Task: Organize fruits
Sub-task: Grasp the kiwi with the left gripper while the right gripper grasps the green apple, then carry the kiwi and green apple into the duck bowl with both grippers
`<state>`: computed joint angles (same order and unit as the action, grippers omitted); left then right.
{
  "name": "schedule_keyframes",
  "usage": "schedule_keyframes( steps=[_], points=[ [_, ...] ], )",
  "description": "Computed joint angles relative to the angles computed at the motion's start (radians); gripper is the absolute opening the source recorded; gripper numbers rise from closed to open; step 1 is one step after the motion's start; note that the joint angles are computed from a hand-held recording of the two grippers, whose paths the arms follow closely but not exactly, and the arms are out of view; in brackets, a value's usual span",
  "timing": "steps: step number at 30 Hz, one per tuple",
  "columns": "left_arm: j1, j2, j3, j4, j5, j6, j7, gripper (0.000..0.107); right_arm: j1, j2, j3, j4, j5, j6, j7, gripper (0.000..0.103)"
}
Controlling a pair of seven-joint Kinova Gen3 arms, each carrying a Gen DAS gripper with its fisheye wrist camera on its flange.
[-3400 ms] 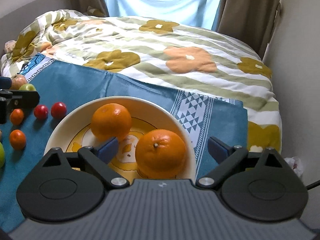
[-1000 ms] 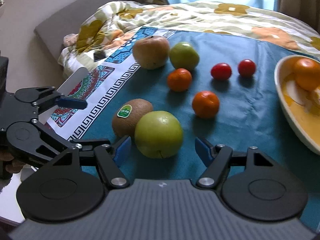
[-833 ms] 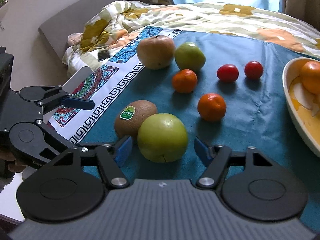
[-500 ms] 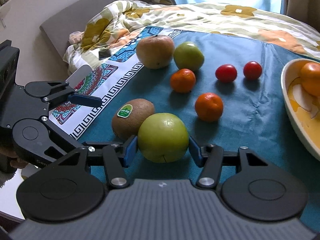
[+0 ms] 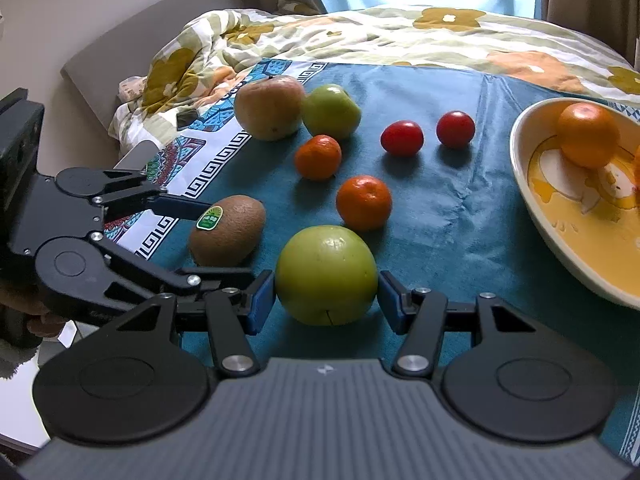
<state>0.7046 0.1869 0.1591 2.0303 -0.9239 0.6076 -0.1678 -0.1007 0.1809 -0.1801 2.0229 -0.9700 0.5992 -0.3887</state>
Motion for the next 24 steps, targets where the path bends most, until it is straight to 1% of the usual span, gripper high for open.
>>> schedule_keyframes(
  steps=[2, 3, 4, 6, 8, 15, 20, 24],
  points=[
    [0.000, 0.008, 0.002, -0.009, 0.006, 0.006, -0.006, 0.063, 0.001, -0.001, 0.002, 0.000, 0.003, 0.000, -0.003, 0.070],
    [0.004, 0.008, -0.001, -0.010, 0.003, 0.008, 0.001, 0.060, 0.001, -0.002, 0.003, 0.001, 0.004, -0.003, -0.005, 0.070],
    [0.008, 0.011, -0.001, -0.016, 0.003, 0.021, 0.003, 0.055, 0.000, -0.004, 0.004, 0.002, 0.006, -0.004, -0.009, 0.070],
    [-0.002, 0.006, 0.000, -0.017, 0.022, 0.015, -0.012, 0.054, 0.001, -0.006, 0.007, 0.002, 0.010, -0.004, -0.016, 0.070],
    [0.001, 0.005, -0.003, -0.016, 0.021, 0.016, -0.001, 0.053, 0.000, -0.008, 0.008, 0.002, 0.014, -0.008, -0.024, 0.070],
    [0.017, -0.006, 0.009, -0.028, 0.031, 0.065, 0.022, 0.052, 0.004, -0.027, 0.014, 0.011, 0.009, -0.018, -0.038, 0.070],
    [0.029, -0.028, 0.032, -0.049, 0.027, 0.122, 0.059, 0.052, 0.008, -0.053, 0.031, 0.012, 0.021, -0.007, -0.055, 0.070],
    [0.046, -0.039, 0.060, -0.088, 0.017, 0.193, 0.082, 0.052, 0.017, -0.080, 0.058, 0.005, 0.032, 0.026, -0.070, 0.070]
  ],
)
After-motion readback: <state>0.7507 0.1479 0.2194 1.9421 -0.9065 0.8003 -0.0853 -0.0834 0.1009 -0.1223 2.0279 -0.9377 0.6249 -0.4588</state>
